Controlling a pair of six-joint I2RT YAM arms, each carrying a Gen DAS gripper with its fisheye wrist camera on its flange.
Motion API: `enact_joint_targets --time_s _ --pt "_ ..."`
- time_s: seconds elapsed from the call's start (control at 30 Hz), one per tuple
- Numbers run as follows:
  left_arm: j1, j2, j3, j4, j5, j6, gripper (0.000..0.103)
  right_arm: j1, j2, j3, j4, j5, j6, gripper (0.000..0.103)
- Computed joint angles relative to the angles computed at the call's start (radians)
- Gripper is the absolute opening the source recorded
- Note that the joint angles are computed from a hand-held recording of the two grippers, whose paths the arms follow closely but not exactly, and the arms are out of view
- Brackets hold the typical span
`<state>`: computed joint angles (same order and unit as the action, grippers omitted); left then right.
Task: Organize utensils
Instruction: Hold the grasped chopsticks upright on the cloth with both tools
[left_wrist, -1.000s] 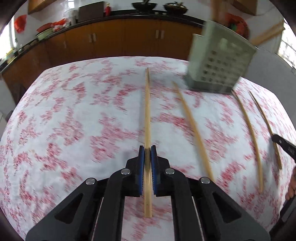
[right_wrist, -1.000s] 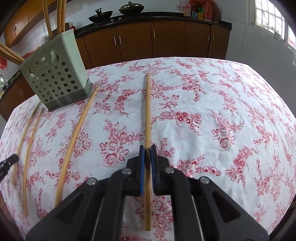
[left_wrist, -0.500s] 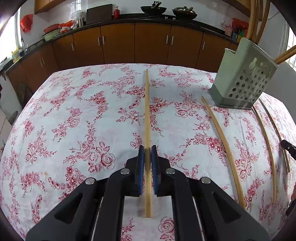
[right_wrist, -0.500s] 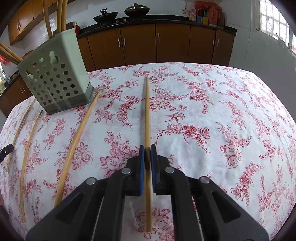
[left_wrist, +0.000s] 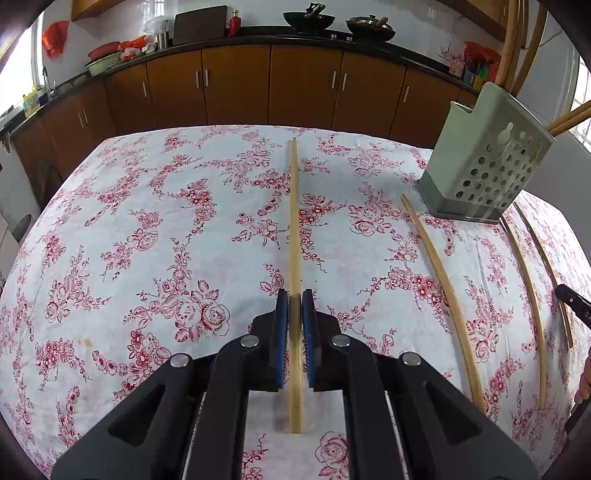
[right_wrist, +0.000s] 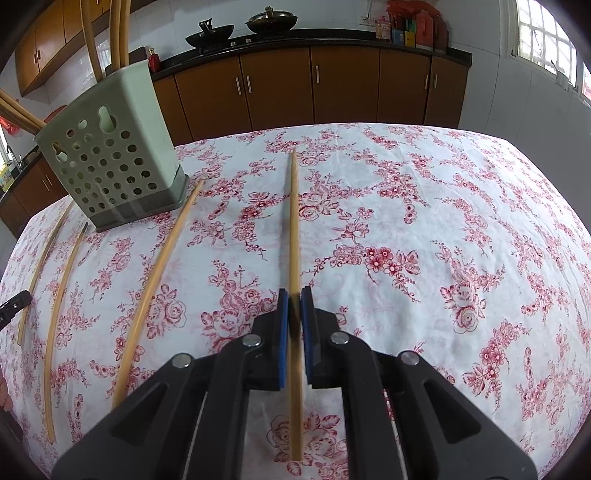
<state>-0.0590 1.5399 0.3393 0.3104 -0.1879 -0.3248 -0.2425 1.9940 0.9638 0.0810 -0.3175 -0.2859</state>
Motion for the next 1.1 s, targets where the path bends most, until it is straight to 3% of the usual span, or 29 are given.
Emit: enact_joint_targets --time_s 1.0,1.1 --pt "-0.016 -0.016 0.001 -0.021 -0.013 -0.013 0.009 -0.001 -0.004 -0.004 -0.001 -0.004 0.001 0.009" --pt "-0.047 -0.04 -0.019 -0.032 -0.033 -0.029 0.014 0.001 -0.031 -0.045 0.015 0.007 -0.015 0.014"
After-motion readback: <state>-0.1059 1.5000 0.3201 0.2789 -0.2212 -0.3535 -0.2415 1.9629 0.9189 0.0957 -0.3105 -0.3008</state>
